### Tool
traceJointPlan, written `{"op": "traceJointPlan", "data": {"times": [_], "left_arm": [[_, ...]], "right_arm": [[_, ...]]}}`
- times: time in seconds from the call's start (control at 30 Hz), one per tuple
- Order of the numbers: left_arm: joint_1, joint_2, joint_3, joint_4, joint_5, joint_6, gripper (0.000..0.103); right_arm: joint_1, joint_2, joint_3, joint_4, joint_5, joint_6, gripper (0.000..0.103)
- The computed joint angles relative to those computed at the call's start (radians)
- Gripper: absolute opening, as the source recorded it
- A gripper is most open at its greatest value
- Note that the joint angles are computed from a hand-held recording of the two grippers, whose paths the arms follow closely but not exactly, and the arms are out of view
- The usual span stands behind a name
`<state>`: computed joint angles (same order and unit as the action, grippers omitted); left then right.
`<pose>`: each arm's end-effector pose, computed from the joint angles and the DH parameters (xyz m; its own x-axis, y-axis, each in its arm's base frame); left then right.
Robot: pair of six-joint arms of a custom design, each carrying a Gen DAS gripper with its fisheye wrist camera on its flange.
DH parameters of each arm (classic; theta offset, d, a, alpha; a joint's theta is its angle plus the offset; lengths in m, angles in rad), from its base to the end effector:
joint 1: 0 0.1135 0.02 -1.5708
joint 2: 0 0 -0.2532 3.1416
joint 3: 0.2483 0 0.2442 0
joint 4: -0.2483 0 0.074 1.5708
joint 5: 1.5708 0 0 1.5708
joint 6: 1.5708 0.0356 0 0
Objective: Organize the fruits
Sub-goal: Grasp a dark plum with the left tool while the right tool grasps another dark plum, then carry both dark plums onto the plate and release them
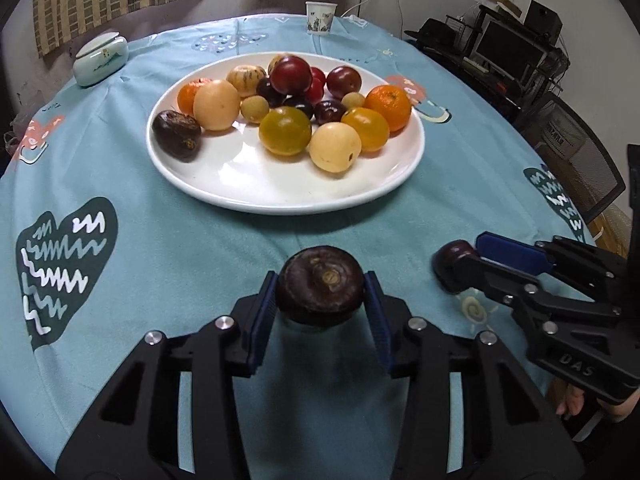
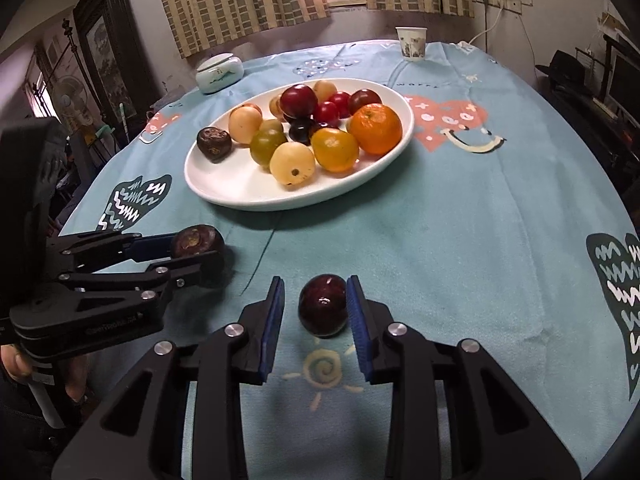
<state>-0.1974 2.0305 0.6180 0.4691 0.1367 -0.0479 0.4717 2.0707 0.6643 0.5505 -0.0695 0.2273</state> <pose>0.2864 -0.0622 0.0277 -0.8060 0.1128 -0.5811 0.2344 0.9622 -0.1383 0.2760 0.1436 0.0293 -0.7667 -0.1387 -0.6269 -0.3296 0.9230 0.1988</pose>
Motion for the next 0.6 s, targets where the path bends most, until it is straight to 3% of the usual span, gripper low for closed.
{"op": "traceJointPlan", "data": {"times": [0.23, 0.43, 0.6], "left_arm": [[0.018, -0.06, -0.068, 0.014, 0.024, 0.0, 0.043], [0.036, -0.117, -0.131, 0.045, 0.038, 0.001, 0.044], [0.075, -0.15, -0.163, 0.058, 0.054, 0.006, 0.044]], "right_arm": [[-0.012, 0.078, 0.084, -0.093, 0.069, -0.005, 0.033], [-0.013, 0.088, 0.06, -0.035, 0.065, -0.003, 0.032], [0.028, -0.01, -0.037, 0.02, 0.094, 0.025, 0.032]]}}
